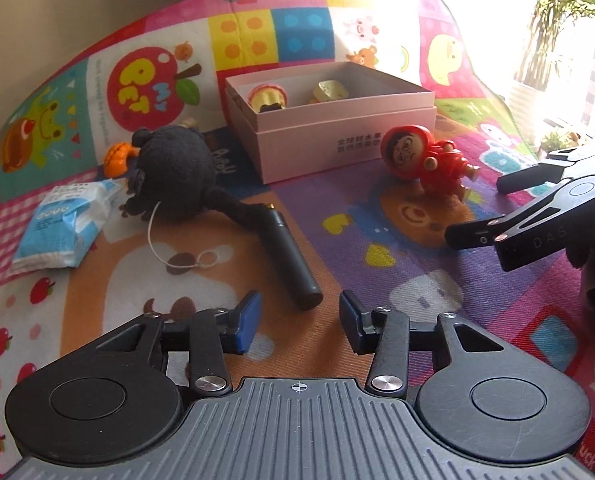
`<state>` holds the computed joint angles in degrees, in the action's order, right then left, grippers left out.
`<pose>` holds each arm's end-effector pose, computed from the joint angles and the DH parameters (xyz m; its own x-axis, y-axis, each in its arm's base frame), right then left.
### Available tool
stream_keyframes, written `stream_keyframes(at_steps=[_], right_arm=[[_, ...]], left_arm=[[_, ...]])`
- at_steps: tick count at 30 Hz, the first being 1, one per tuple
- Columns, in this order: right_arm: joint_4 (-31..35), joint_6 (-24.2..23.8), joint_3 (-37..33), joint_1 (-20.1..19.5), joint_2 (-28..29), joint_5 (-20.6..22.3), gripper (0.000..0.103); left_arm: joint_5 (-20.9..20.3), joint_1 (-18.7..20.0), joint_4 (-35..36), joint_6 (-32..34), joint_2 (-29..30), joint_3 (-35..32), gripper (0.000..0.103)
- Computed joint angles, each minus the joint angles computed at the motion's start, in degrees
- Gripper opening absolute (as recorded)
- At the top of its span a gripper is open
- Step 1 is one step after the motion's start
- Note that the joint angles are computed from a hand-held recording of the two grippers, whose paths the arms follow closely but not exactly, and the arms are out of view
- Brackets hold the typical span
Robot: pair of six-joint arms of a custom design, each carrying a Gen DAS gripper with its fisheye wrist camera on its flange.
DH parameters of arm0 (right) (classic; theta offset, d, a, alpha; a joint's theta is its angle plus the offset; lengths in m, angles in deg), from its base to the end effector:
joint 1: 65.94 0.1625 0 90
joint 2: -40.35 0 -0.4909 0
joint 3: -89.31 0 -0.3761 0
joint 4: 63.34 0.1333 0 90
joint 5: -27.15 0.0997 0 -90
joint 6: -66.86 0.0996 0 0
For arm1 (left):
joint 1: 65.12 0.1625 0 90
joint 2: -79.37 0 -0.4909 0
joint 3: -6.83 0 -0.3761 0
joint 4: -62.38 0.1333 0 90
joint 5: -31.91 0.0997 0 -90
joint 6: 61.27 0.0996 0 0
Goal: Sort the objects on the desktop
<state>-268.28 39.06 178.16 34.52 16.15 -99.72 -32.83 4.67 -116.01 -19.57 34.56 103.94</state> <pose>0.2055 -0.7082 0.0496 -0.7159 -0.0200 0.6979 -0.5086 0.6997 -0.5017 -0.0810 -0.7288 0.1968 -0.5128 0.5616 -0.6493 0.8308 0.5153 -0.2104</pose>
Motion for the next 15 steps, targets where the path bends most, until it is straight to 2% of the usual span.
stream_keyframes(at_steps=[5, 8, 13, 15], right_arm=[[0.0, 0.0, 0.0, 0.0, 0.0, 0.0, 0.103], [0.0, 0.0, 0.0, 0.0, 0.0, 0.0, 0.103], [0.0, 0.1, 0.0, 0.0, 0.0, 0.0, 0.103], [0.0, 0.0, 0.0, 0.0, 0.0, 0.0, 0.103]], left_arm=[[3.9, 0.4, -4.6, 3.5, 0.9, -0.9, 0.051], [7.9, 0.6, -10.9, 6.9, 2.8, -2.5, 0.054], [11.7, 1.1, -13.0, 4.7, 3.9, -5.2, 0.057], [12.3, 1.3, -11.7, 1.2, 3.5, -5.6, 0.068]])
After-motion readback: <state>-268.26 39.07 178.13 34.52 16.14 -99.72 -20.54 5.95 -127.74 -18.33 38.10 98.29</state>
